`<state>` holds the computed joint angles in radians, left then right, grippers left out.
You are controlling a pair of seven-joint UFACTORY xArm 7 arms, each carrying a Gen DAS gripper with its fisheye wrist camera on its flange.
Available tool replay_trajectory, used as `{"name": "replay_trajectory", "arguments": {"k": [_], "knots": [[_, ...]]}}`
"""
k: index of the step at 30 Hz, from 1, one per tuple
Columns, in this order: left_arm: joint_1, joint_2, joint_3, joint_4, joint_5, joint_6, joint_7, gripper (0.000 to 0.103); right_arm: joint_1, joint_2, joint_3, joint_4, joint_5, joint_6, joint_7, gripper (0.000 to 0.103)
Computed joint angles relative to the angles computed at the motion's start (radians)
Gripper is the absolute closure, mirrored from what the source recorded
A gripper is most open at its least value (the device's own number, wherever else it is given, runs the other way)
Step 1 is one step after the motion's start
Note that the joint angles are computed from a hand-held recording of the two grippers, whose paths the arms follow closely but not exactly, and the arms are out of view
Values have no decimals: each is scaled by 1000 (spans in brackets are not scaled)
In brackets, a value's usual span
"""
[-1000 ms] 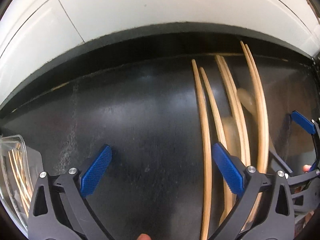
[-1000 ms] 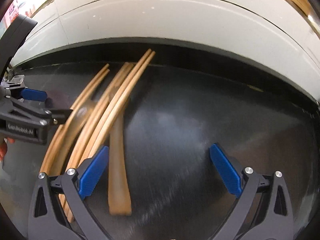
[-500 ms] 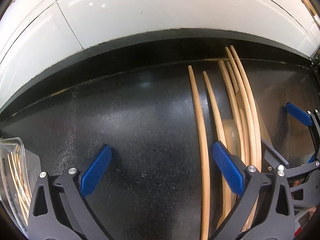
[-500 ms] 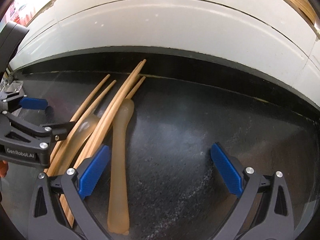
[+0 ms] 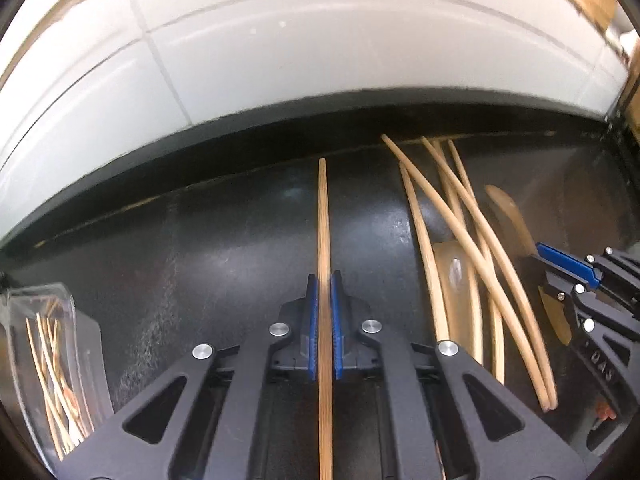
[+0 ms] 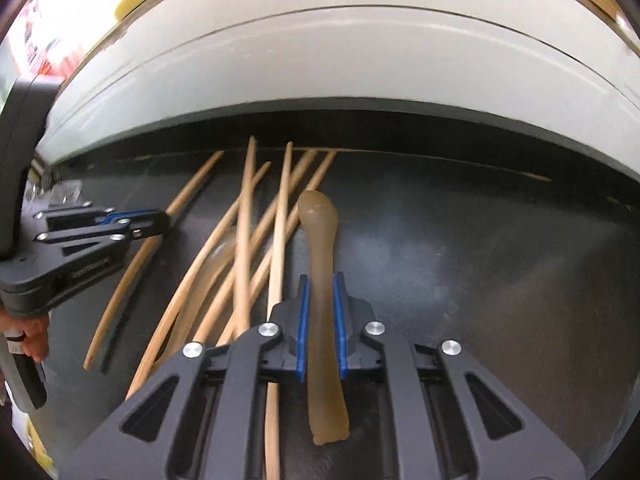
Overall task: Organize utensils
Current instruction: 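Close the left tool on a chopstick while the right tool grasps a wooden spoon, then carry the chopstick and wooden spoon over the container and open both tools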
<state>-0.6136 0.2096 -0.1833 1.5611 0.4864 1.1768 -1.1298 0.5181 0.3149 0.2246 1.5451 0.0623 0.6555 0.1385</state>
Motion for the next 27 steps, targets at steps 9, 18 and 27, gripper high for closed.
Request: {"name": "replay_trajectory", "arguments": {"k": [9,18,27], "knots": [[12,-132,-38,-58,-4,-45,-44,98,-44,-126,1,-68,90,-30,78,91],[89,-383,-103,-218,-104,-57,0,98,6,-236,39,-136,101,-26,189,91],[179,-638,-140,-385,-167,26,104,98,146,-161,84,10,-45,2,395,92]]}}
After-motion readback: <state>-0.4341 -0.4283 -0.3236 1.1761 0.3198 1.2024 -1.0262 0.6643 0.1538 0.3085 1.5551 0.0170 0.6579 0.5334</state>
